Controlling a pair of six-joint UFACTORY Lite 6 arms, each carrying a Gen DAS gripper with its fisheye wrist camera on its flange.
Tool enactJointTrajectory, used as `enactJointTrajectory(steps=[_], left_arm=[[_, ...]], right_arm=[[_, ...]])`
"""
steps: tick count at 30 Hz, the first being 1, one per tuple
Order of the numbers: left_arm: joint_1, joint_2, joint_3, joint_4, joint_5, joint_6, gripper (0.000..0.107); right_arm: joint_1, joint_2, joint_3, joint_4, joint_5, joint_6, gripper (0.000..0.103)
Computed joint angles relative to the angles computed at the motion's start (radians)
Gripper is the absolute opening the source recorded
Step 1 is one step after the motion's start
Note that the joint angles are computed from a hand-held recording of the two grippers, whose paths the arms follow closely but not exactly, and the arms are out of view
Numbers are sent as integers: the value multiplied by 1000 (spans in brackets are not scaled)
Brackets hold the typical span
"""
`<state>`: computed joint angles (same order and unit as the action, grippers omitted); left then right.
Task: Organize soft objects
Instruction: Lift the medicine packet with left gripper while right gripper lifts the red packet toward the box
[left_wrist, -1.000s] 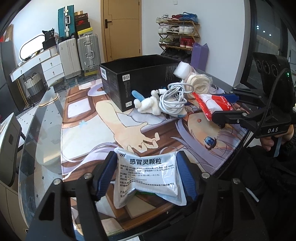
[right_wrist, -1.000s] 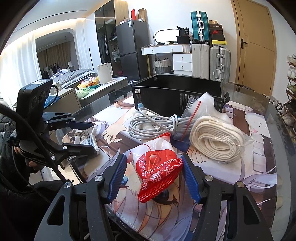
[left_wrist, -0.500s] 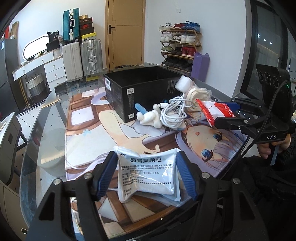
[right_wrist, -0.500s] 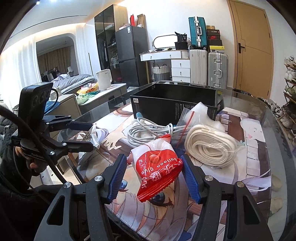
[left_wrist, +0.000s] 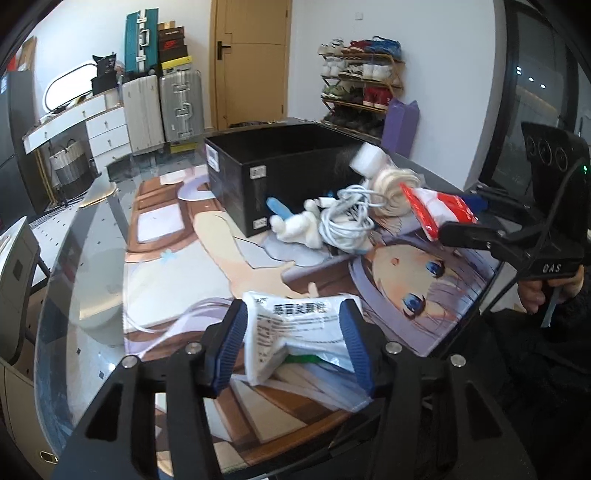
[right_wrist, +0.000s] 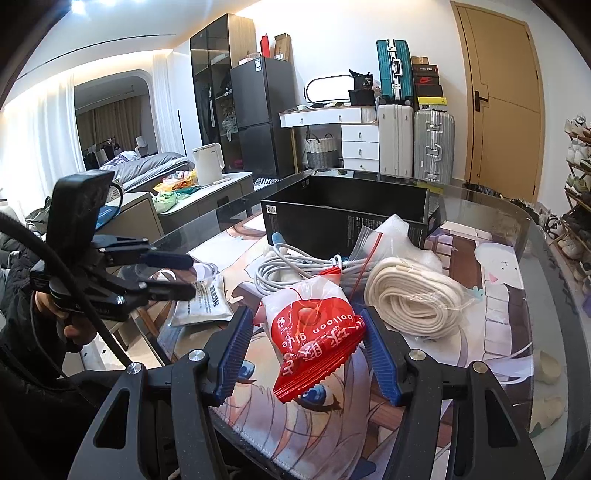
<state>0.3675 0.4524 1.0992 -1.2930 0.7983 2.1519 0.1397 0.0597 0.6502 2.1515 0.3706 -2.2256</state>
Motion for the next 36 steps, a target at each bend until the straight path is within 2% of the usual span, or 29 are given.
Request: enactJointTrajectory(steps=[3,11,13,14,15,18,28,36], left_arm=[[-11,-17,-33,-31,-20,42,83],[-75,-2,-65,-66,-138,85,85],[-72,5,-53,-44,-115,59,75],[-70,1,-56,-45,-107,65,63],[-67,-2,-57,-38,-101,66,60],[-56,-5,-57,-29,-71,63,57],[0,-57,-47,-28,53,10,57],[-25,-83,-4,-104,59,-33,57]], right_arm=[[-3,0,4,-19,-2,18,61],[-4,2,7,-23,-1,20,61],[-5,2,7,-23,0,19,61],[-6,3,7,-21,0,18,61],[-5,5,9,-17,0,15,61],[-6,2,6,-3,4,1,61],[-23,-51,-17,15,10,-17,61],[-31,-53,15,24,1,-23,61]])
